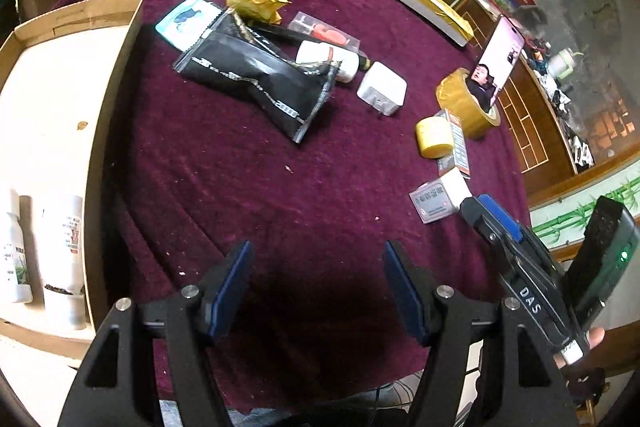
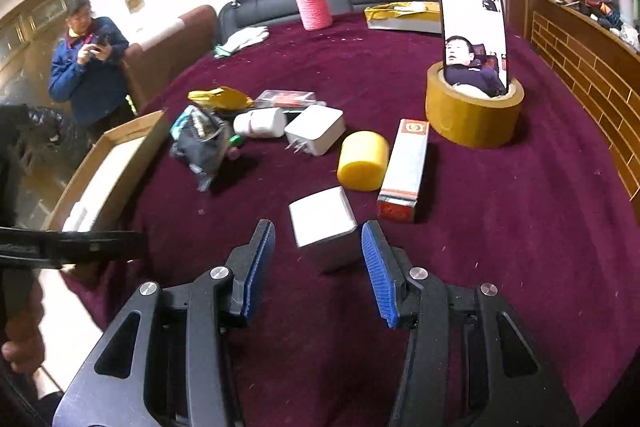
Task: Organize objects
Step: 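Grasp the white box with the right gripper while the left grasps the black pouch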
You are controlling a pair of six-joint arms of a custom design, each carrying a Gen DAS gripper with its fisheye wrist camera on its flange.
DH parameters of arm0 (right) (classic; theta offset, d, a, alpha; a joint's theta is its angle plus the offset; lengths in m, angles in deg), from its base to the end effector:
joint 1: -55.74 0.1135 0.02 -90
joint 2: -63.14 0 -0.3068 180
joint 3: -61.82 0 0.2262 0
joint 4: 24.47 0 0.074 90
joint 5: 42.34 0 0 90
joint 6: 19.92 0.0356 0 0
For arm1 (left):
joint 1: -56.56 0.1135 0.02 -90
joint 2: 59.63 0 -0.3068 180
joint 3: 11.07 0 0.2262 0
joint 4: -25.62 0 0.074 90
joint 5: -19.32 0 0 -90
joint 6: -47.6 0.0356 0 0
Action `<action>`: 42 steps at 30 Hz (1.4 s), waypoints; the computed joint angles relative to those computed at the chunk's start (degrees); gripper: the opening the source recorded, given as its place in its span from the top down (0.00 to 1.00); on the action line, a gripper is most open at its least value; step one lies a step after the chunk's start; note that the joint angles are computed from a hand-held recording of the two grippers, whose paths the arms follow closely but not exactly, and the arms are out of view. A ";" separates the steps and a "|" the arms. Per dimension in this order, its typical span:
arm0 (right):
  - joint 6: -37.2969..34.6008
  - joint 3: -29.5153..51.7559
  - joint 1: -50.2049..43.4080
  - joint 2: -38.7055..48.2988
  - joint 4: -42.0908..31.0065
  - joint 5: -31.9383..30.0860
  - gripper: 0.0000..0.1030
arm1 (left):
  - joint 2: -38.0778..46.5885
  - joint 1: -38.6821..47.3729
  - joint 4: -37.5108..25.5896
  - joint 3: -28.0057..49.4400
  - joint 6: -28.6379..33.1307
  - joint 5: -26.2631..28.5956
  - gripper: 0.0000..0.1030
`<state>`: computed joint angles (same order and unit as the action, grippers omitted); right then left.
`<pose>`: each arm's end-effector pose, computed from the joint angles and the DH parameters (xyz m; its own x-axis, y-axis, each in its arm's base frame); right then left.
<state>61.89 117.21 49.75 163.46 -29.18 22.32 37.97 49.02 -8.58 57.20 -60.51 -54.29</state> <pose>0.3038 -0.0166 0.1747 -0.7243 -0.0535 -0.6874 -0.2874 0.9296 0.2305 0.3020 -0.0501 0.2100 -0.9214 -0.1789 -0.3451 -0.0377 0.9248 -0.3786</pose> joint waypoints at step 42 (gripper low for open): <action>6.91 4.86 7.27 6.47 -1.79 -1.83 0.65 | 14.56 6.77 -3.64 17.52 -4.66 2.83 0.82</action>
<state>68.80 122.07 57.02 169.93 -30.97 20.48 52.53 55.79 -12.22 74.72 -65.17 -51.46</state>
